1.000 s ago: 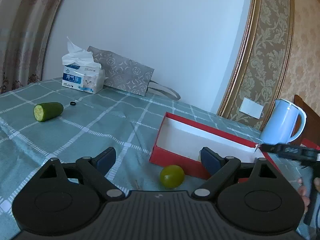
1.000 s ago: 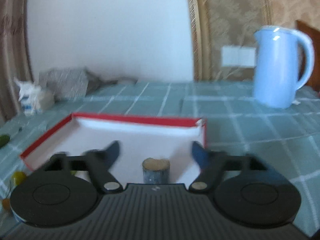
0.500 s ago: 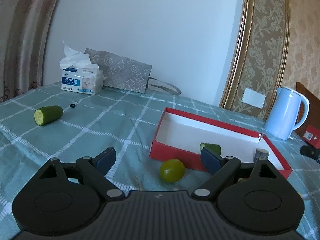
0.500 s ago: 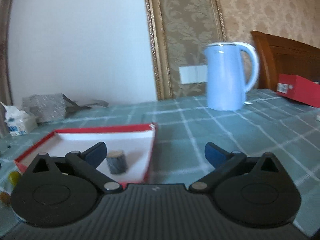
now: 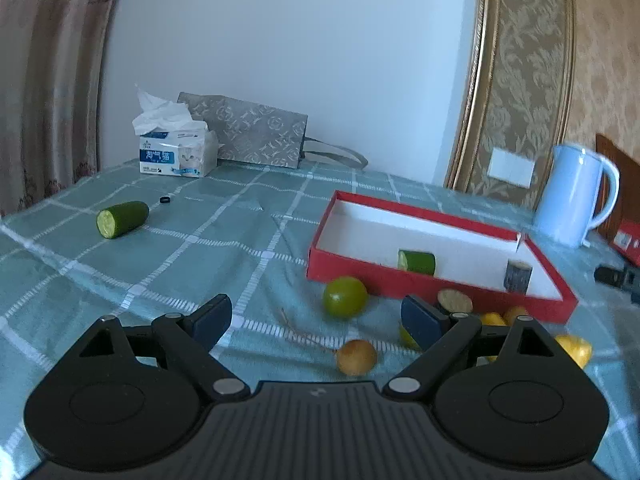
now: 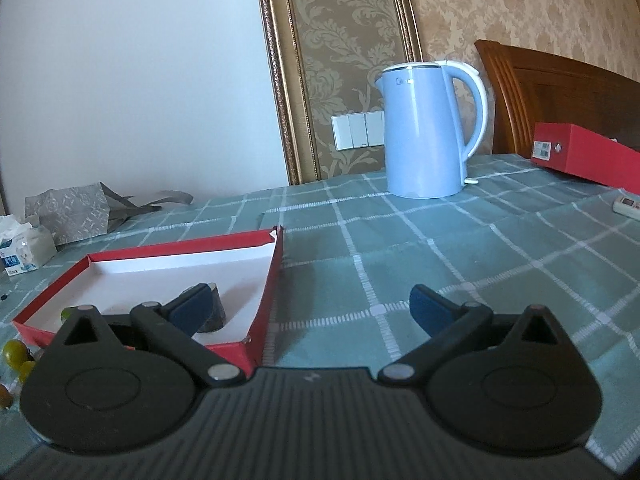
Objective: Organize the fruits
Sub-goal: 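Grasp the small brown round fruit with left gripper while right gripper withdraws from the tray, then carry the brown fruit into the tray and open left gripper while right grasps the yellow fruit chunk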
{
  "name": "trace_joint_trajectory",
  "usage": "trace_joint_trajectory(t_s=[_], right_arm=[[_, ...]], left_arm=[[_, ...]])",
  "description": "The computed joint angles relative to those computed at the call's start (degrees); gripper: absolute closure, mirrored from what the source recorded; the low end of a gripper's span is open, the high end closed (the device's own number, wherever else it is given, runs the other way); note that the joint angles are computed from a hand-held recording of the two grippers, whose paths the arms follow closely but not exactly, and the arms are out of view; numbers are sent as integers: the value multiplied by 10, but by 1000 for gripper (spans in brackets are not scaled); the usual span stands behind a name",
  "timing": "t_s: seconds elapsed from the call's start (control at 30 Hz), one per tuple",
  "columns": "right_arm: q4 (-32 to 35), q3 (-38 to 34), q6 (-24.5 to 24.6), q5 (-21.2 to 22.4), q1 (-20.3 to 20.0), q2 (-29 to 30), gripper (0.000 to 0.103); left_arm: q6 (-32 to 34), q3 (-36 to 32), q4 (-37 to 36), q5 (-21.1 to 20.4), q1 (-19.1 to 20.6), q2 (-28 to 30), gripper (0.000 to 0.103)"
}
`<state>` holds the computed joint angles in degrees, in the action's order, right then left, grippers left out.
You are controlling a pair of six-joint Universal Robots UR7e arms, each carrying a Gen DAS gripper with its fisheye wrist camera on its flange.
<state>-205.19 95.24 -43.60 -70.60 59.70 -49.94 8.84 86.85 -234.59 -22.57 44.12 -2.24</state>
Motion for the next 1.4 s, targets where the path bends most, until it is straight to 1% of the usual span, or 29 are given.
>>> trace_joint_trajectory(t_s=[0.07, 0.13, 0.27, 0.33, 0.4, 0.63, 0.67, 0.7, 0.73, 0.77, 0.8, 0.83, 0.87, 0.9, 0.97, 1.1, 1.27, 1.4], right_arm=[[-1, 1, 0, -1, 0, 0, 0], [-6, 1, -2, -4, 1, 1, 0], [-9, 3, -7, -7, 2, 2, 0], [-13, 4, -7, -8, 2, 2, 0], [-11, 4, -9, -7, 2, 2, 0], [-9, 6, -19, -4, 2, 1, 0], [-9, 7, -21, -4, 2, 1, 0], [-10, 6, -23, -4, 2, 1, 0], [-11, 7, -24, -4, 3, 2, 0], [-12, 7, -24, -4, 3, 2, 0], [-13, 7, -24, -5, 3, 2, 0], [-13, 7, -24, -5, 3, 2, 0], [-13, 7, -23, -5, 3, 2, 0], [-13, 7, -23, -5, 3, 2, 0], [-14, 8, -23, -6, 4, 2, 0], [-13, 8, -24, -5, 3, 2, 0], [-13, 8, -26, -8, 3, 3, 0], [-14, 8, -28, -8, 3, 3, 0]], left_arm=[[11, -14, 13, 25, -5, 9, 11], [31, -22, 14, 30, -7, 16, 11], [50, -33, 28, 20, -7, 24, 11], [71, -50, 32, 22, -5, 33, 11], [67, -57, 49, 21, -1, 36, 11], [58, -68, 70, 19, 6, 42, 11], [59, -67, 71, 16, 6, 42, 13], [59, -68, 72, 16, 6, 42, 18], [53, -67, 83, 18, 7, 41, 27], [42, -65, 103, 21, 8, 38, 33], [23, -60, 125, 21, 10, 33, 44], [-7, -51, 154, 18, 13, 26, 50], [-37, -42, 184, 15, 15, 17, 52], [-50, -35, 194, 10, 17, 12, 56], [-51, -30, 185, 1, 18, 10, 57], [-38, -36, 186, 6, 17, 14, 59], [-26, -45, 193, 8, 16, 19, 68], [-19, -49, 191, 8, 16, 21, 69]])
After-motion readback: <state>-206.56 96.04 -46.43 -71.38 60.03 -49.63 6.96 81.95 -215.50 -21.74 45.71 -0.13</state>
